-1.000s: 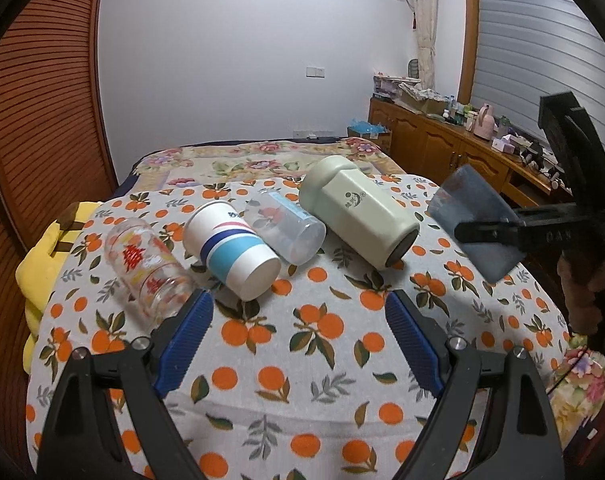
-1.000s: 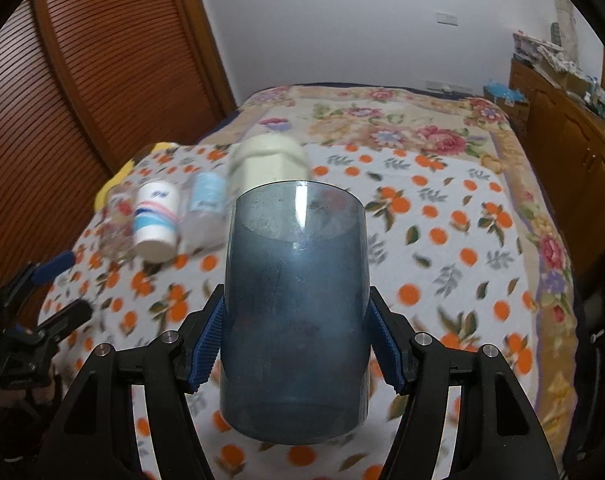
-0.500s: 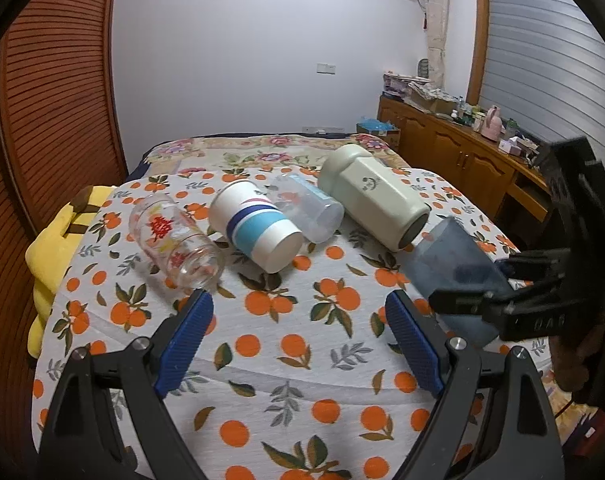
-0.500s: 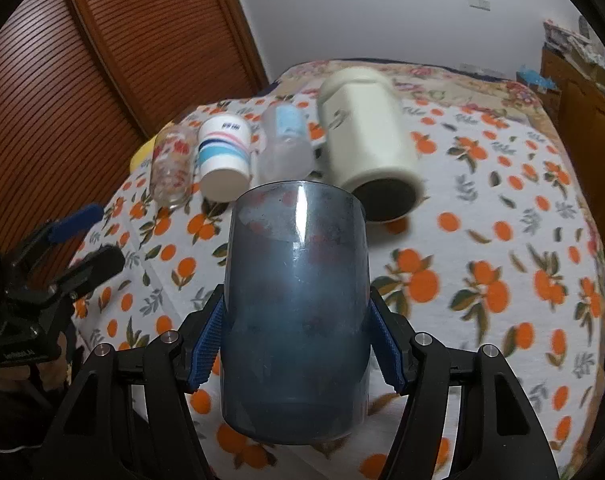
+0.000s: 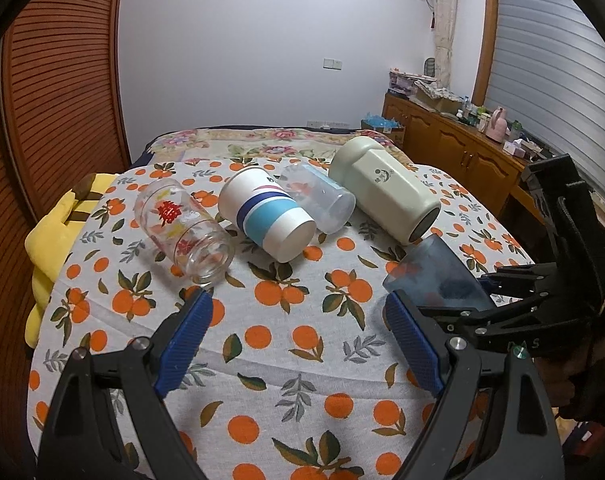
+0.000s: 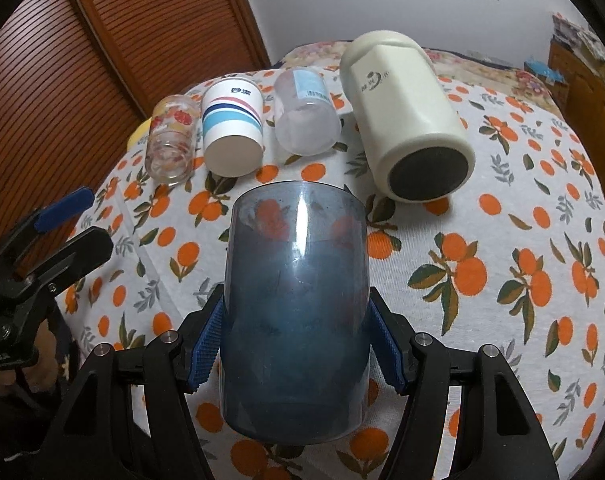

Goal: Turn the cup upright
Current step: 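Lift the blue-grey cup with the right gripper and rotate it upright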

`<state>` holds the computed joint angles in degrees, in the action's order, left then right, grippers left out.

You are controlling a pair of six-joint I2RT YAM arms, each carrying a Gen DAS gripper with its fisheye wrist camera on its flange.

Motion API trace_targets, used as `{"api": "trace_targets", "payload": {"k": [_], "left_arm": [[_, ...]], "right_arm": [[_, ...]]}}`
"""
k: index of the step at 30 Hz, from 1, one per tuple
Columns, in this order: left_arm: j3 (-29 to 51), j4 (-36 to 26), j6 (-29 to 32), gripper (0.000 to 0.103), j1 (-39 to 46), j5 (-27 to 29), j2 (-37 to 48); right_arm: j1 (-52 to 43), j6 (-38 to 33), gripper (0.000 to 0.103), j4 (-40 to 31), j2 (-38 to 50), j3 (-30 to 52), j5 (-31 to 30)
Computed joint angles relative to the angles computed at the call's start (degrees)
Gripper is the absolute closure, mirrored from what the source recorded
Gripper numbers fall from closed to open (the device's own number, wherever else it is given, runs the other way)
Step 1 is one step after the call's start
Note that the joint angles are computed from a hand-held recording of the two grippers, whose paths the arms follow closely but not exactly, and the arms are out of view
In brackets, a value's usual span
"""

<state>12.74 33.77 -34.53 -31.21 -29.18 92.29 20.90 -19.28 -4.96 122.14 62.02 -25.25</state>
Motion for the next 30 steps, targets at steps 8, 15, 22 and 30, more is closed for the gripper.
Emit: {"api": "trace_targets", "payload": {"k": [8,15,22,30], "left_arm": [[0.5,0.5,-0.9,0.014,0.0,1.1,0.9],[4.1,-2.9,-1.1,0.014,-0.1,3.0,1.1],[10.5,-8.9,-1.9,0.014,-0.5,5.9,2.8],[19.4,-15.2,-4.2,0.014,-0.6,9.5,8.2]], "right_arm": [[-0.5,0.2,0.031,1.0,-2.1,-1.7,-1.1],[-3.5,-1.0,0.029,2.7,-7.2,-5.6,-3.8],[-8.4,-1.8,0.028,6.7,-10.7,-9.3,-5.0],[-14.0,-3.5,0.028,7.9,-9.3,-9.9,-7.2]]}}
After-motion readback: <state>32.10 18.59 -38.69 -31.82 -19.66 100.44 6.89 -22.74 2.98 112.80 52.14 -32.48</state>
